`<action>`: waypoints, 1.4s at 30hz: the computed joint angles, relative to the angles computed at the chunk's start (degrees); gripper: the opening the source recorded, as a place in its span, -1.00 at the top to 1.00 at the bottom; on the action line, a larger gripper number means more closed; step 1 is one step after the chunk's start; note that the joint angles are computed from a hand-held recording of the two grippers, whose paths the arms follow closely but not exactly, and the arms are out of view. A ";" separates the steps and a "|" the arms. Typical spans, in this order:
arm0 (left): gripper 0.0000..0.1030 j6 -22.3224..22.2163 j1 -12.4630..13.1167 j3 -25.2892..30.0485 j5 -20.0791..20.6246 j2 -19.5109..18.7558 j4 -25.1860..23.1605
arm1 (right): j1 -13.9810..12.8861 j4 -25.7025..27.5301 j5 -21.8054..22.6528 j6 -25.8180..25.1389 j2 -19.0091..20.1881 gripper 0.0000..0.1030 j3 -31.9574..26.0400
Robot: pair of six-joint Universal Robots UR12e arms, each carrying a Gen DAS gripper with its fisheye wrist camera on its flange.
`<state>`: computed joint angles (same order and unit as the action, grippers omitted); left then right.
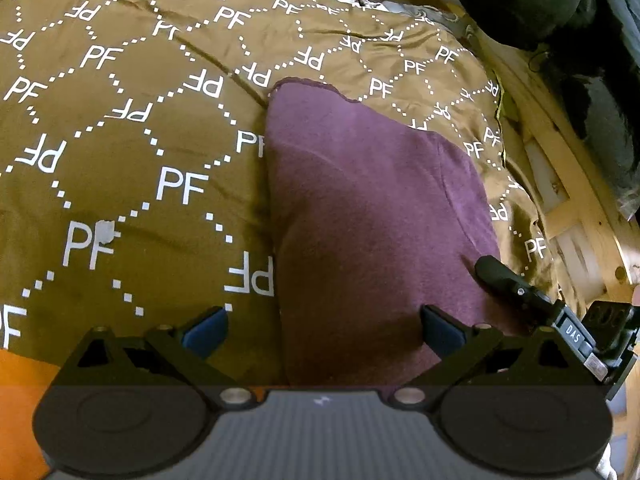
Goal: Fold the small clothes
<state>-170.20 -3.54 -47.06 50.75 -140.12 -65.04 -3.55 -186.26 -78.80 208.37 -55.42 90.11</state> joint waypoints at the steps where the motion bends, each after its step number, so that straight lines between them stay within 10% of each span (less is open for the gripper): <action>1: -1.00 0.18 0.02 0.20 -0.07 -0.08 -0.33 | 0.02 -0.18 -0.10 0.09 0.07 -0.98 -0.01; 15: -1.00 0.49 0.11 0.44 -1.26 -0.47 -0.50 | 0.31 -2.43 -2.29 3.02 0.25 -0.82 0.56; 32: -1.00 3.10 -0.65 3.33 0.16 -1.56 -3.97 | 0.39 -1.55 -2.62 6.48 0.84 -0.12 -0.06; 42: -0.11 3.42 -1.08 7.17 1.22 -2.44 -8.60 | 1.27 2.49 -4.53 5.05 0.44 0.27 -1.36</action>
